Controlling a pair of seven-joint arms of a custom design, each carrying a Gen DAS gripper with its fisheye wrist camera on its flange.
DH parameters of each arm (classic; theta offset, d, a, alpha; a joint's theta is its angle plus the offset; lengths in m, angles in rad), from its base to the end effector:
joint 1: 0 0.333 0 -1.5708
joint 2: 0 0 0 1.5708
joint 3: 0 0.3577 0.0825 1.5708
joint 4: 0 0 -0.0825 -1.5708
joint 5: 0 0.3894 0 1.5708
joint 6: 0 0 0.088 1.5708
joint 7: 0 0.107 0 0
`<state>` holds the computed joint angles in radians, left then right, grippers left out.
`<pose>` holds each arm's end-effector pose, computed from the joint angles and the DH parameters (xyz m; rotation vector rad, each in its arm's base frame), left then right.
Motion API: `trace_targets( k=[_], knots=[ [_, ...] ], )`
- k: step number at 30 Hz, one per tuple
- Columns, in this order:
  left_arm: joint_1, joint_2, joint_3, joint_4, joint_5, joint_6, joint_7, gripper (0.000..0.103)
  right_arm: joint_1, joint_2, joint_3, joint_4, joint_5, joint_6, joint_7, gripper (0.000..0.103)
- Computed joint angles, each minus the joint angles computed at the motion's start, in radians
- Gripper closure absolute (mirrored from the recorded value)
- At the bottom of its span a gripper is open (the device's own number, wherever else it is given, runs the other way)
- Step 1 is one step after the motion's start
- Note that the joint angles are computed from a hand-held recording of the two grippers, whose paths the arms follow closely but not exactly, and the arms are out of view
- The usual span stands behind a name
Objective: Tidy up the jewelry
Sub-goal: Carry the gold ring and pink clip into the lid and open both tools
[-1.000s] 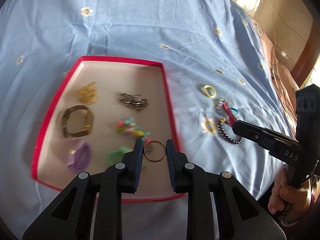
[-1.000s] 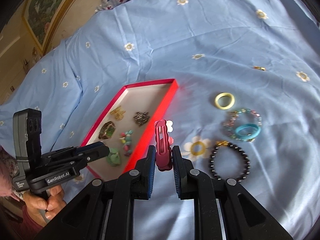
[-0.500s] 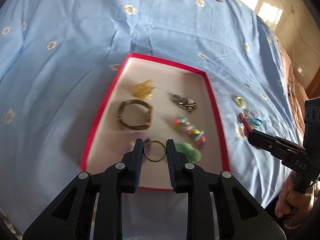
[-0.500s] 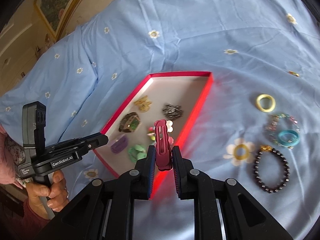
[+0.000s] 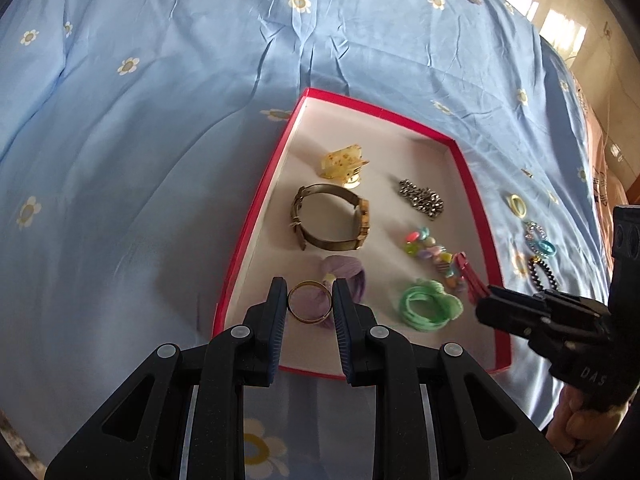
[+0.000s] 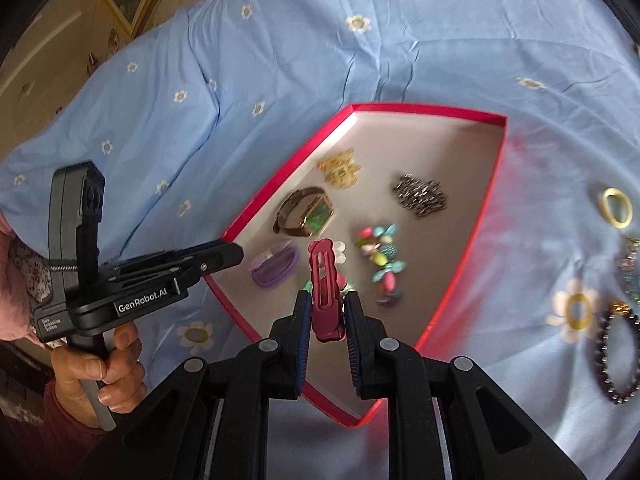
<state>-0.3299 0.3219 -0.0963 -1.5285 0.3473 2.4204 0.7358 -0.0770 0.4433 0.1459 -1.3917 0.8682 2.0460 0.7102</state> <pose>0.6607 -0.2863 0.5766 -2.1120 1.6777 -0.7228 0.7354 0.0698 0.5365 -1.9820 1.0808 0.1776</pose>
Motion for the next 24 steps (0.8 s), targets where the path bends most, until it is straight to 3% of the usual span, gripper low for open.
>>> trace_targets(
  k=[24],
  knots=[
    [-0.028, 0.073, 0.018, 0.088, 0.049, -0.113, 0.057, 0.082, 0.026, 0.051, 0.02, 0.043, -0.098, 0.02, 0.034, 0.085]
  ],
)
